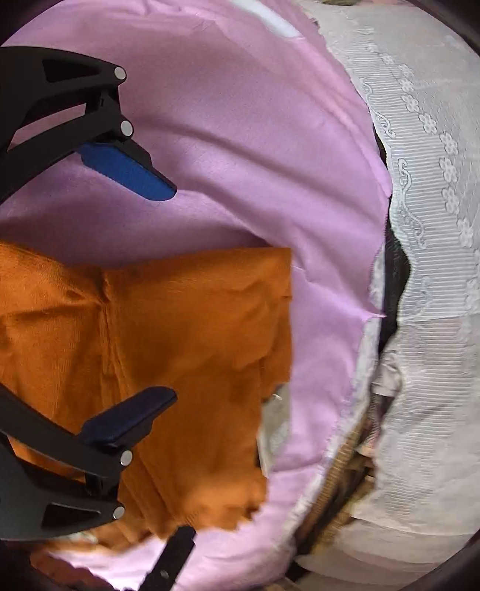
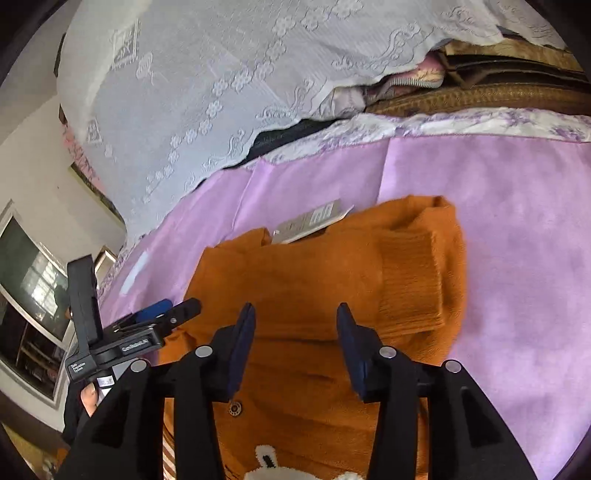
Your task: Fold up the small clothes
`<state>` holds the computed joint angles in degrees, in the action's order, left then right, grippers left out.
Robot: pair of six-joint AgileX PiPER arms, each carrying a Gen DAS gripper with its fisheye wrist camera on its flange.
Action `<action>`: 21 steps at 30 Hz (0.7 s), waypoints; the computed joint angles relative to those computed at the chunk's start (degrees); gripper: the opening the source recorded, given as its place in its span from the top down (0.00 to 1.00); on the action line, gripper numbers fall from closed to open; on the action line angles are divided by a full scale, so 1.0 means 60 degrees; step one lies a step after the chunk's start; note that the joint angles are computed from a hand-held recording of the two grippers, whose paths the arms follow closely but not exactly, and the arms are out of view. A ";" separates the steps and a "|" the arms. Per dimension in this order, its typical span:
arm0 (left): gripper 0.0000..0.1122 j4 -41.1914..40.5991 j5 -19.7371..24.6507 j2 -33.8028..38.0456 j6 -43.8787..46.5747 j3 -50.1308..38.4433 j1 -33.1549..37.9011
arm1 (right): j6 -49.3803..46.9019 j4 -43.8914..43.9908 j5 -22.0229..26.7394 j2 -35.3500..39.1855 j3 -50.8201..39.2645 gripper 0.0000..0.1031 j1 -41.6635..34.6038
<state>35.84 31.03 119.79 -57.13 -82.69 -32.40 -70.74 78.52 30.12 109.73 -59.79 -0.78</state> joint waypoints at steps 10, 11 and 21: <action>0.12 0.1207 -0.0470 -0.1255 -0.1969 0.1672 -0.0052 | -0.1543 0.1963 -0.0654 -0.1529 0.2120 0.66 -0.1031; 0.12 0.1678 -0.0465 -0.1550 -0.2408 0.1975 -0.0241 | -0.2093 0.2418 -0.0761 -0.1962 0.2558 0.61 -0.0974; 0.12 0.1453 -0.0039 -0.2212 -0.2397 0.3035 -0.2147 | -0.2881 0.2683 -0.2662 -0.3511 0.4470 0.53 0.1572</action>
<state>44.56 30.80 106.52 -71.51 -64.49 -45.29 -88.03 94.62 14.15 88.67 -32.97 8.66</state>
